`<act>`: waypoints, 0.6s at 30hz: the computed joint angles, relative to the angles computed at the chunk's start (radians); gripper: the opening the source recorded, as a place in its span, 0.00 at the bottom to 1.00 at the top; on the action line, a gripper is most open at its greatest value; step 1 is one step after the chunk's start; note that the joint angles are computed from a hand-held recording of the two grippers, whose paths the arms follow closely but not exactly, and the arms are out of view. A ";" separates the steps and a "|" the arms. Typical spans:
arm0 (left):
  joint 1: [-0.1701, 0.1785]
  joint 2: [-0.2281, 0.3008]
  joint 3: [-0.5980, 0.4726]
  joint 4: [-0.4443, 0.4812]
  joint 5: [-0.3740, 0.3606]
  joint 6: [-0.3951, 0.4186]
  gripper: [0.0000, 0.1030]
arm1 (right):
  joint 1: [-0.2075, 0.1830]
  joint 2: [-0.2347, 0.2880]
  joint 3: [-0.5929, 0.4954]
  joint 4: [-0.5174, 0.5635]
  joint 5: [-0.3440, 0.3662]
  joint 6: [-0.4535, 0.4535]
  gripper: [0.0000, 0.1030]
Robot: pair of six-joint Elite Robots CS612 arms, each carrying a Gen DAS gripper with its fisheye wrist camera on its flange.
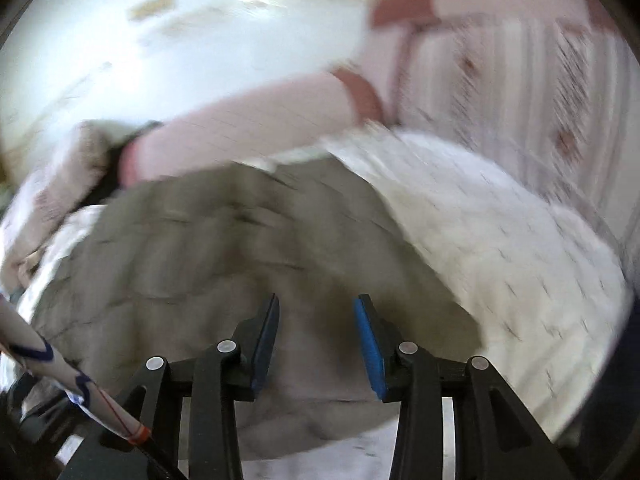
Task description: Fold large clothes
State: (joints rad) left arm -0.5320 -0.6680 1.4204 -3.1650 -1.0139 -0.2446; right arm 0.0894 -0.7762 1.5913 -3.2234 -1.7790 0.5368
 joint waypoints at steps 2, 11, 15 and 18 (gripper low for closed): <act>0.000 -0.001 0.001 0.001 -0.005 -0.001 0.91 | -0.021 -0.002 0.008 0.025 0.067 0.057 0.38; 0.010 -0.019 0.022 -0.047 -0.020 -0.003 0.90 | -0.027 0.009 -0.017 0.113 0.101 0.045 0.39; 0.023 -0.025 0.025 -0.106 0.059 -0.036 0.90 | -0.028 0.007 -0.013 0.108 0.107 0.042 0.39; 0.052 -0.026 -0.005 0.049 0.034 -0.133 0.90 | -0.029 0.007 -0.013 0.109 0.109 0.042 0.39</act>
State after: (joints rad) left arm -0.4797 -0.6943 1.4155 -3.1159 -0.9802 -0.3779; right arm 0.0602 -0.7690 1.5779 -3.1143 -1.6703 0.5792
